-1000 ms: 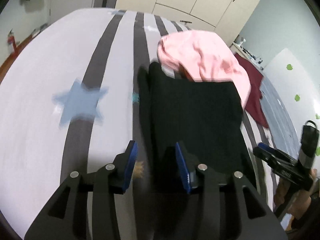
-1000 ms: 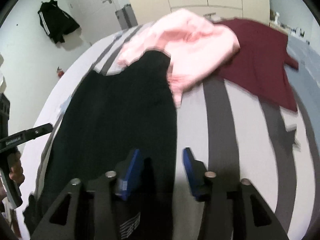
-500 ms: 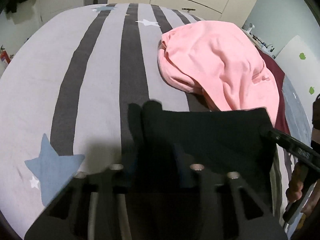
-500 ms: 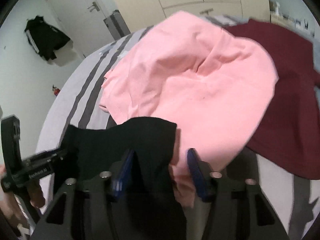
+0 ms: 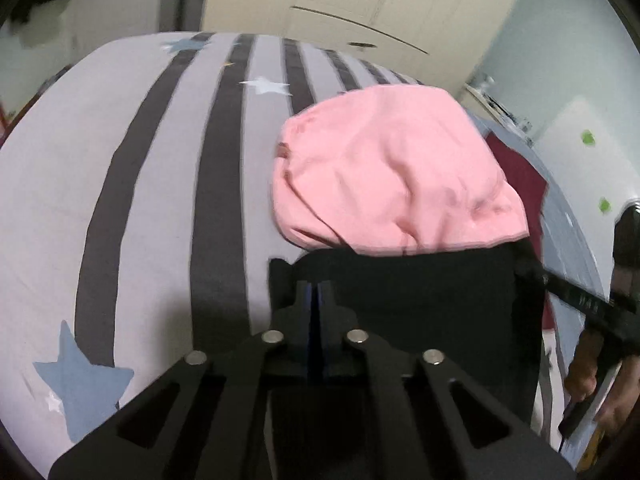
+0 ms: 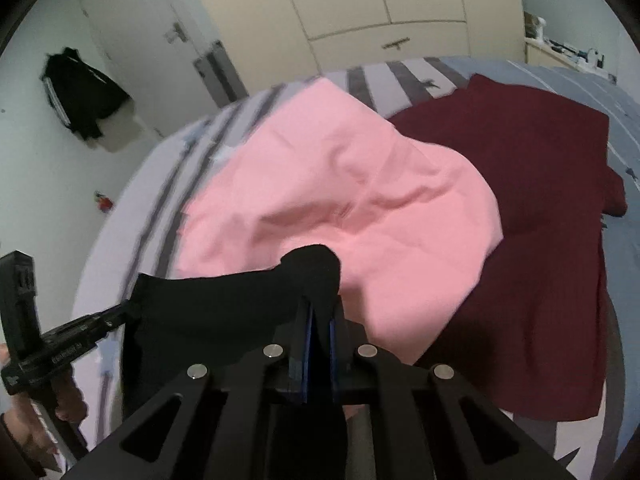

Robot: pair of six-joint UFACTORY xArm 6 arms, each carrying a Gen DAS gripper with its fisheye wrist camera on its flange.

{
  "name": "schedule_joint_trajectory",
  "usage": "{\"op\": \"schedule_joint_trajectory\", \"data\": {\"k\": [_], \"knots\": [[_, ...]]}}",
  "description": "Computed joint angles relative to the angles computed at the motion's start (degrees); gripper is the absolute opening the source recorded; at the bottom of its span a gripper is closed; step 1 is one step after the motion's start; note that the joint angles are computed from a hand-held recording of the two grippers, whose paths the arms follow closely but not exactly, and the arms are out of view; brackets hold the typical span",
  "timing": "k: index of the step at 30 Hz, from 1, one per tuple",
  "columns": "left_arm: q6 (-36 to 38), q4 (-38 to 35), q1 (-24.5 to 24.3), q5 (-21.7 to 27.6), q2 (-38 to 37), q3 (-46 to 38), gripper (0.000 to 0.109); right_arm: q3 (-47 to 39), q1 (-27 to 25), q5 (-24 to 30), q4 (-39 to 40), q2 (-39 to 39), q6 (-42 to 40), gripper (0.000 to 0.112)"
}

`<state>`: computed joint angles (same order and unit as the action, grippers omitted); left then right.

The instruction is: Fold clothes

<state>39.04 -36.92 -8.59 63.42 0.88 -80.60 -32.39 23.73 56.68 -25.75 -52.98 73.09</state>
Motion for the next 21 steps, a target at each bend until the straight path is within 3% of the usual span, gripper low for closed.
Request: {"op": "schedule_joint_trajectory", "data": {"k": [4,12,16,18,20,21], "knots": [[0.95,1.53,-0.53,-0.53,0.0,0.27,0.001,1.37,-2.39,0.36,1.93,0.09,-3.84,0.006],[7.39,-2.0,4.89,6.93,-4.58,3.57,0.002,0.41,-6.55,-2.37,3.25,2.12,-7.49,0.003],[10.07,-3.75,9.74,12.66,-8.14,5.64,0.004,-0.06,-2.42,-0.17,0.93,1.14,-8.32,0.007],[12.42,-4.19,13.47,16.89,-10.93,7.26,0.013,0.86,0.22,1.54,-0.7,-1.95,-5.63,0.013],[15.01,-4.21,17.49,20.94,-13.67,9.11,0.023,1.8,4.61,5.13,-2.99,-6.48,-2.16,0.026],[16.3,-3.99,19.68,22.99,-15.13,10.15,0.026,1.69,6.98,7.17,-4.19,-8.09,-0.65,0.026]]}}
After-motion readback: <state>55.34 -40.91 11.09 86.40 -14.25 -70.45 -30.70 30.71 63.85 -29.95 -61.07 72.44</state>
